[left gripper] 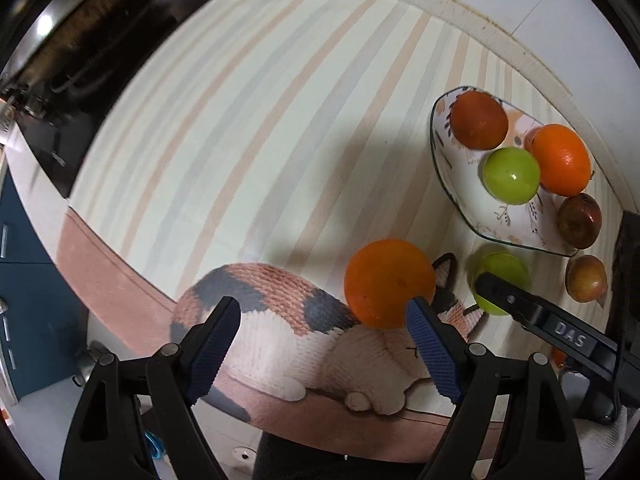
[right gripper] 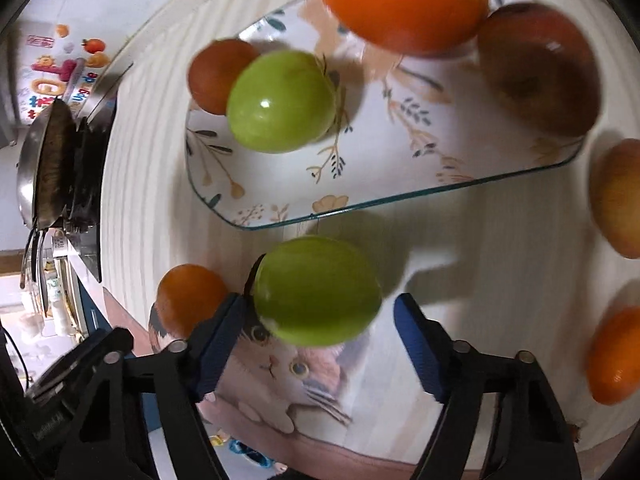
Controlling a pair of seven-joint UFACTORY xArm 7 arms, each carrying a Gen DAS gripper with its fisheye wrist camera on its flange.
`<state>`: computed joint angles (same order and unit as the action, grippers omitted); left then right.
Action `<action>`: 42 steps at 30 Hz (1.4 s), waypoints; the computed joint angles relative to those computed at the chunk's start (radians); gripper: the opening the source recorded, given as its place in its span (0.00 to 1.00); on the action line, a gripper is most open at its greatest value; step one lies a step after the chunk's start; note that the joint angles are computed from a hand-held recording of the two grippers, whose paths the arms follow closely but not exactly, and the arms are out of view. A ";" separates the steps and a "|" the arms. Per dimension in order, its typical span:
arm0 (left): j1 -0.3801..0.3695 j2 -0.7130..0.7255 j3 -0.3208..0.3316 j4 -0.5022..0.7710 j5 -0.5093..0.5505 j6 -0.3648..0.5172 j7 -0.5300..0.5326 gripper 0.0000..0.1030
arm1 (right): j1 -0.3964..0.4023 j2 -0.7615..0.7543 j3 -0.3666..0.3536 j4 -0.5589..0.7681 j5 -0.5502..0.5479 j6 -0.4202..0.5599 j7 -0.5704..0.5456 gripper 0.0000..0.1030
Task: Organize fruits
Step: 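Grasp the orange with the left tool while the right tool grasps the green apple, then place the orange on the plate with the left tool while the right tool places the green apple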
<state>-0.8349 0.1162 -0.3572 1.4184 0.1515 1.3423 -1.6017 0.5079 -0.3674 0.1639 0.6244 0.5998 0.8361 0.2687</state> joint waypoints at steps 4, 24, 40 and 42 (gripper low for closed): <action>0.021 0.014 0.001 -0.030 -0.043 -0.076 0.043 0.82 | 0.002 -0.005 0.015 -0.007 -0.034 -0.033 0.014 0.63; -0.003 0.203 0.040 0.084 -0.126 -0.284 0.289 0.55 | -0.027 -0.145 -0.002 -0.073 -0.155 0.094 0.081 0.63; -0.092 0.240 0.022 0.080 -0.153 -0.316 0.244 0.55 | -0.029 -0.248 0.003 -0.119 -0.189 0.210 0.059 0.63; -0.090 0.241 0.026 0.077 -0.148 -0.325 0.245 0.51 | -0.028 -0.251 0.003 -0.125 -0.191 0.204 0.058 0.63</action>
